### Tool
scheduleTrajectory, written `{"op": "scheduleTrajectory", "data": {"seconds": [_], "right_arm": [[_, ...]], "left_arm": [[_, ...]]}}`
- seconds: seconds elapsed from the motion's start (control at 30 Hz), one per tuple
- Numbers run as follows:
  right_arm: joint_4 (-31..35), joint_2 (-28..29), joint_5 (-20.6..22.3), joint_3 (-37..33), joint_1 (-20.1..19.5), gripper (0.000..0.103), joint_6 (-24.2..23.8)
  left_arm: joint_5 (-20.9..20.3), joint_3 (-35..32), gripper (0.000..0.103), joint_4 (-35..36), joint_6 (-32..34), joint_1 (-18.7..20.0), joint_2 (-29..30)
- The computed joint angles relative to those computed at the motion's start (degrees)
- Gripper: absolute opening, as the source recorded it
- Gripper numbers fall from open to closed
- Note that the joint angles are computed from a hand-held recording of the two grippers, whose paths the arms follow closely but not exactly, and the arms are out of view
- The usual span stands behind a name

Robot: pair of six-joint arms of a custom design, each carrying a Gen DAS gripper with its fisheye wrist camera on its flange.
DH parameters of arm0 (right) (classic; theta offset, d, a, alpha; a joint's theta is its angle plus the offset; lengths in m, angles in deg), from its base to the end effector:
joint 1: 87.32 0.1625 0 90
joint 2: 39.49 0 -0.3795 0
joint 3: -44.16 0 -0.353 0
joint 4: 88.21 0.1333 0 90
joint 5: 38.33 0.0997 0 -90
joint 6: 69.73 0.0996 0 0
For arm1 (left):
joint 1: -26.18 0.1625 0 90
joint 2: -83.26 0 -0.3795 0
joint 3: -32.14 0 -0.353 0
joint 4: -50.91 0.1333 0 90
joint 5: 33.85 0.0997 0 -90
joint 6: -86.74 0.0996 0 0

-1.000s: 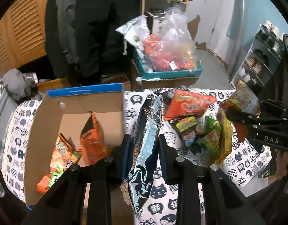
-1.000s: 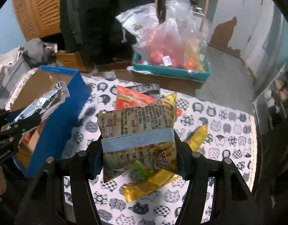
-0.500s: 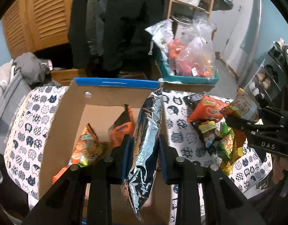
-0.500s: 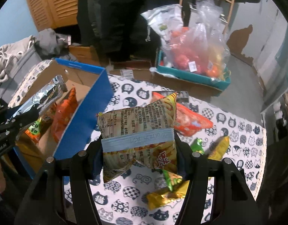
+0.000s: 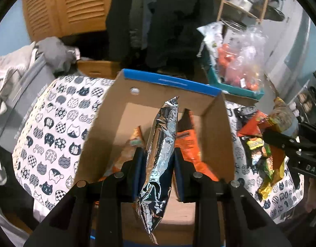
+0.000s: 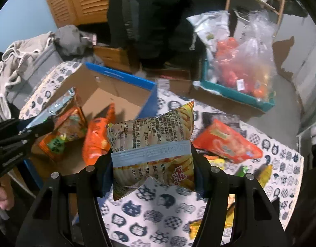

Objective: Organize snacks
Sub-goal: 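Carry both held bags over the cardboard box, then release the silver foil bag into the box while the right gripper lowers the beige bag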

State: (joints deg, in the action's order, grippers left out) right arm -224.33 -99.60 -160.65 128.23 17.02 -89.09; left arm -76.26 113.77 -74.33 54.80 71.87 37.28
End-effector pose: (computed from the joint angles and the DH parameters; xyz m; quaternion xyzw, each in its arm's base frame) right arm 0.2350 -0.5961 0.3078 0.2220 -0.9176 0.1724 0.2810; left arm -0.3059 -0.6094 0.1618 0.1000 0.9095 -0.2465 0.3194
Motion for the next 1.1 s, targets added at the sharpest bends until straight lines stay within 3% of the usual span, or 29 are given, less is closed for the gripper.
{"op": "scheduleTrajectory", "data": {"seconds": [0.3, 0.33, 0.4, 0.47, 0.8, 1.1], "right_arm": [[3.0, 4.34, 1.32, -3.65, 1.97, 0.062, 0.17], [3.4, 4.71, 1.54, -3.99, 2.07, 0.062, 0.23], [4.29, 5.51, 2.33, -4.68, 2.18, 0.062, 0.23], [4.76, 6.14, 2.44, -5.19, 2.33, 0.062, 0.17], [7.76, 9.08, 4.07, -8.03, 2.94, 0.062, -0.32], [8.6, 11.1, 4.24, -9.58, 3.45, 0.064, -2.46]], "left_arm": [[0.65, 0.0, 0.031, 4.3, -2.49, 1.57, -0.87], [0.78, -0.44, 0.035, 5.63, -2.95, 1.51, -0.75], [1.51, -0.69, 0.059, 6.98, -3.13, 1.19, -0.77], [3.17, -0.2, 0.065, 6.98, -3.06, 0.59, -1.04], [4.9, 1.25, 0.066, 7.89, -3.81, -0.04, -3.34], [3.69, 1.65, 0.066, 6.55, -4.49, 0.56, -4.05]]}}
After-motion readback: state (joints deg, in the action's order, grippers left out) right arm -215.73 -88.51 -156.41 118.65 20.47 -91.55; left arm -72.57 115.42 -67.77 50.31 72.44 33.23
